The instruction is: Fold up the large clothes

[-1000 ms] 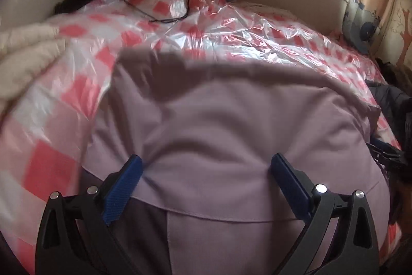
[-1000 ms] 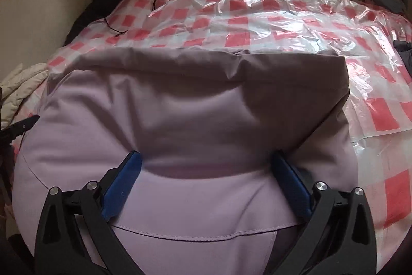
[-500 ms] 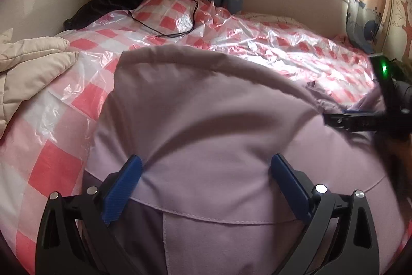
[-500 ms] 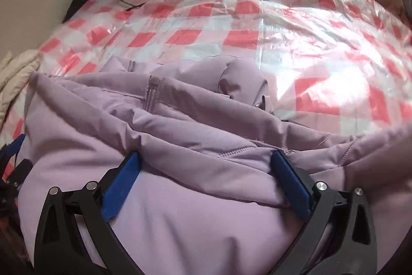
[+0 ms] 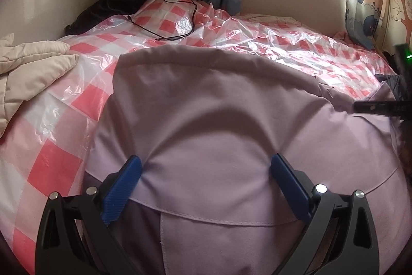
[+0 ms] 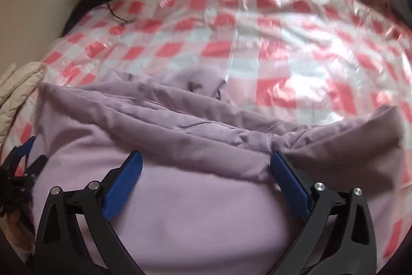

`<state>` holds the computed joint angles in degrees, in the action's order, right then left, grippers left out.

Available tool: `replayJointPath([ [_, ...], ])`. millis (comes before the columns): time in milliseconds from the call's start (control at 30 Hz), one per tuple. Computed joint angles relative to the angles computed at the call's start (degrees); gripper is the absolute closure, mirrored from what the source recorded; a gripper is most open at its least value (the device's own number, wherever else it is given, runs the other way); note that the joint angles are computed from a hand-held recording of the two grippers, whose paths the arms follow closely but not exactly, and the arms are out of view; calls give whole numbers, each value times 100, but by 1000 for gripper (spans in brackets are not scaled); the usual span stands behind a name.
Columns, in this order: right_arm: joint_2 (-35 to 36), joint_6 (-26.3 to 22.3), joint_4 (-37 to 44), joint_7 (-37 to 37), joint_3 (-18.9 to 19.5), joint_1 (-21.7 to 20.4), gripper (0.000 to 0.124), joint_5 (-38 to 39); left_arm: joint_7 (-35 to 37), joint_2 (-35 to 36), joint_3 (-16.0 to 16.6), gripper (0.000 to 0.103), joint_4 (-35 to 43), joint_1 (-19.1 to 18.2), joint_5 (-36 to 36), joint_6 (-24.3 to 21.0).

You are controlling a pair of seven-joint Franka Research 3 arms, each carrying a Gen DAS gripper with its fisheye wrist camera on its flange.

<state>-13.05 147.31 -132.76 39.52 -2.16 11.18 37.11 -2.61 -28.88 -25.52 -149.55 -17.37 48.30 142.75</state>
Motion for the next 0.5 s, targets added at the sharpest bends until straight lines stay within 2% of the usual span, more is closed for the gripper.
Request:
replayJointPath([
  [67,-472,350,-431,-273,-124,118,28,192,-21,4,-8,7,1,10,22,0],
  [100,-599,736,-682,-506,-37,9,28,295,-41,2,-7,7,-6,16,37,18],
  [133,-527,924,-772,-337,25,-102,28,142,-97,-24,22,7,-57,31,77,138],
  [167,-336,792,-729,-272,-113,-64,28,22,-223,-87,72,6,-156,84,191,418],
  [200,-147,410,-564,-281,-234,-66,28,43,-320,-130,92,6,-217,154,278,612],
  [300,-96,-41,-272,338,-23,-329,28,-734,-85,-45,207,6,-221,152,22,710],
  [367,-443,-226,-396,485,-36,-412,28,-981,29,-63,187,6,-218,142,-108,652],
  [500,-1380,-689,-1066,-227,-598,-570,28,-758,232,-220,237,6,-338,7,-482,642],
])
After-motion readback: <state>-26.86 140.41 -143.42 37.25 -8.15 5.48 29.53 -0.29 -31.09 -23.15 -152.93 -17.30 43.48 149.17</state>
